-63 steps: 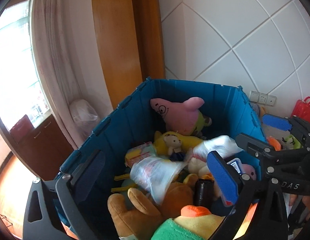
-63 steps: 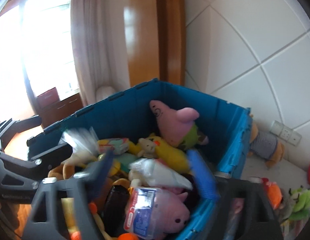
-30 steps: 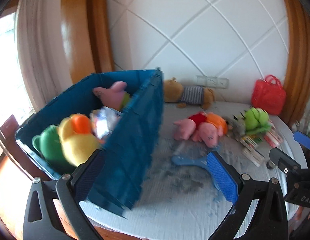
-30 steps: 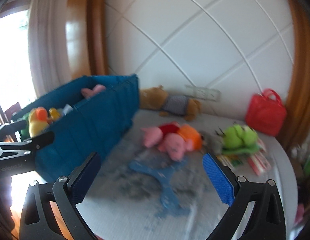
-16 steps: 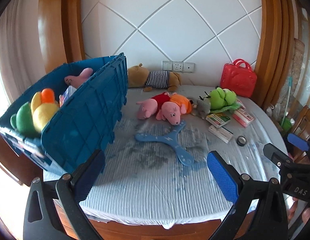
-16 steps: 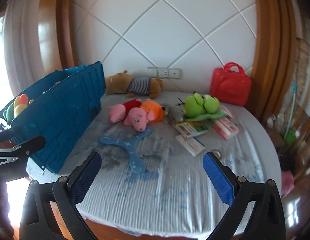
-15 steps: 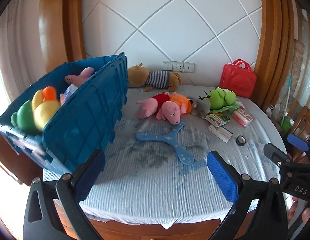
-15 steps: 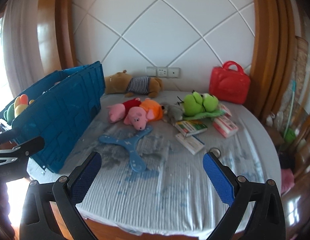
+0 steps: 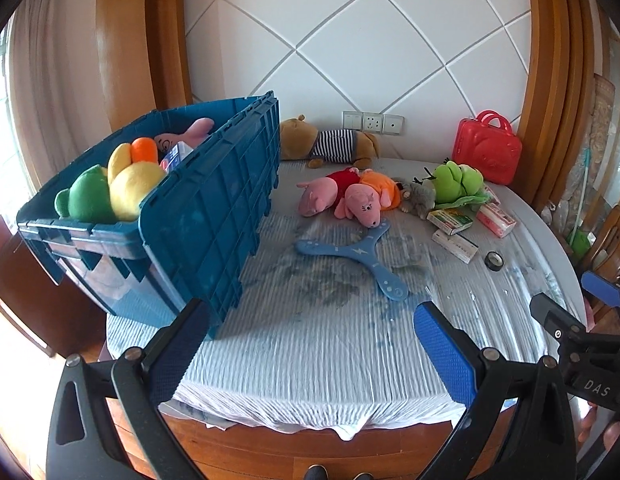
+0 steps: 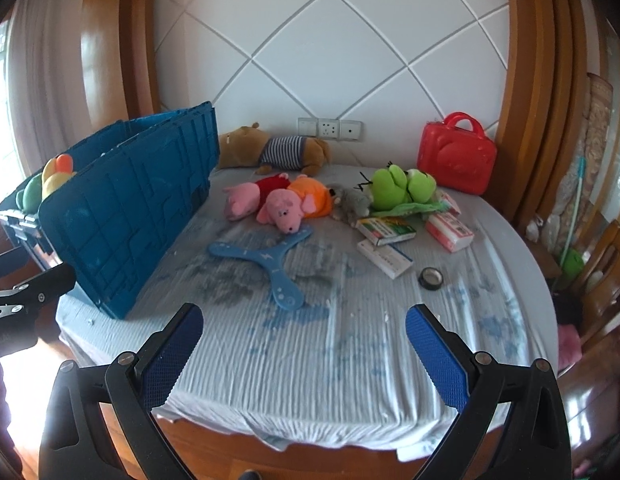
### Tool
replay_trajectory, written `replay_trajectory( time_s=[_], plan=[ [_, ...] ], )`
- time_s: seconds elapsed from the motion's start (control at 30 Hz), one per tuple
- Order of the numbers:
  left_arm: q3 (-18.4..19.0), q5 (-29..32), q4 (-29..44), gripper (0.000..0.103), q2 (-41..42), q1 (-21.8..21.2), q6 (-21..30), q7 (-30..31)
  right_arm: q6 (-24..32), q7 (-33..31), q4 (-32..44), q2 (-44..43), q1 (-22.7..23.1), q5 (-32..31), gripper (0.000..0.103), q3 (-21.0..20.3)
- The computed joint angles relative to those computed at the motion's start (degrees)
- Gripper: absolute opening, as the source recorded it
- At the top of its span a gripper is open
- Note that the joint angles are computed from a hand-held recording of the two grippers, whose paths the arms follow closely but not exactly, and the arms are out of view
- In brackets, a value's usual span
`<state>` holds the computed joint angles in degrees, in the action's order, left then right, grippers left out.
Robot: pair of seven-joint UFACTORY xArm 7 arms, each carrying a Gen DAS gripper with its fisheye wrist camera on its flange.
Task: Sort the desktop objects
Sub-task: 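Withdraw both tools from the crate back over the bed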
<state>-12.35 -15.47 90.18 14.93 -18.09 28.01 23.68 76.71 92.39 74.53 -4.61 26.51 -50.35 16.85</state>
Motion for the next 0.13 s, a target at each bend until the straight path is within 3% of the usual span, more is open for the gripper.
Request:
replay_trajectory(
  time_s=[0.13],
  plan=[
    [-0.34, -1.36, -0.51, 0.103, -0.36, 0.55, -0.24, 1.24, 0.43, -0.11, 0.6, 0.57, 0.25, 0.0, 0.103, 0.07]
  ],
)
